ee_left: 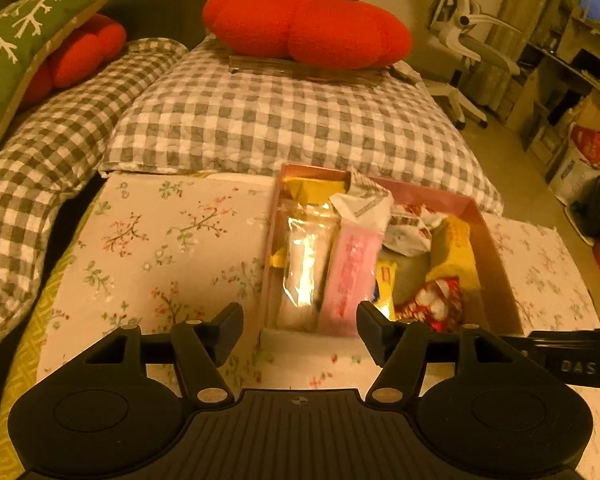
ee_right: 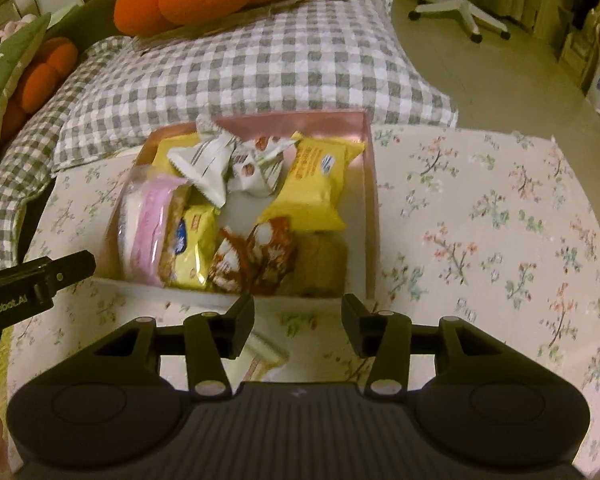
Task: Organize snacks
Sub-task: 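Move both grippers back toward the remaining snacks beside the box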
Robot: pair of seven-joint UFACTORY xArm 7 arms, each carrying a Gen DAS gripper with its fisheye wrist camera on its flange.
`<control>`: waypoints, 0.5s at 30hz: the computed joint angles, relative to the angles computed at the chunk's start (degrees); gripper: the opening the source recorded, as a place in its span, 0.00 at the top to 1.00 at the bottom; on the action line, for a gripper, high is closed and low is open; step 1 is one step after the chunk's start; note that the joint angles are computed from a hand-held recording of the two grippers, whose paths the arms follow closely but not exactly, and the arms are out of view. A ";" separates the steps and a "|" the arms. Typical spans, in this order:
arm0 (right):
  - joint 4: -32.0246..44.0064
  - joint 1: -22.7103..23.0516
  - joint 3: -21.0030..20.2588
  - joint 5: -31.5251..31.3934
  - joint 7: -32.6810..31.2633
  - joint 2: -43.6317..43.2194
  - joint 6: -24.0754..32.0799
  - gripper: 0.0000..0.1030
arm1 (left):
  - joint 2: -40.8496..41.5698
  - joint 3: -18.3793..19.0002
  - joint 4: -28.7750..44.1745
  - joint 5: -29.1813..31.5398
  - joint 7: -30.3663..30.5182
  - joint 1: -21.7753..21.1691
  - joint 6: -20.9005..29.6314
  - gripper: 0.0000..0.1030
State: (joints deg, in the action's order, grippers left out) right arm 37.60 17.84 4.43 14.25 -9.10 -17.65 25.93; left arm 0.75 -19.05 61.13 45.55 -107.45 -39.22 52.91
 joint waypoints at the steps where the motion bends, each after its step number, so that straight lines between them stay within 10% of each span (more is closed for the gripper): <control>1: -0.42 0.00 0.15 -0.12 0.30 -0.77 0.46 0.56 | -0.24 -0.22 -0.03 -0.34 0.41 -0.22 0.38 0.37; 15: -2.65 2.39 2.96 -2.40 6.24 -8.37 13.35 0.35 | -7.00 -3.71 -5.34 -5.98 2.75 -0.62 0.93 0.36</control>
State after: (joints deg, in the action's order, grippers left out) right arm 34.95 20.23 7.39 11.85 -2.86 -26.02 39.28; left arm -6.25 -22.76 55.79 39.57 -104.70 -39.83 53.85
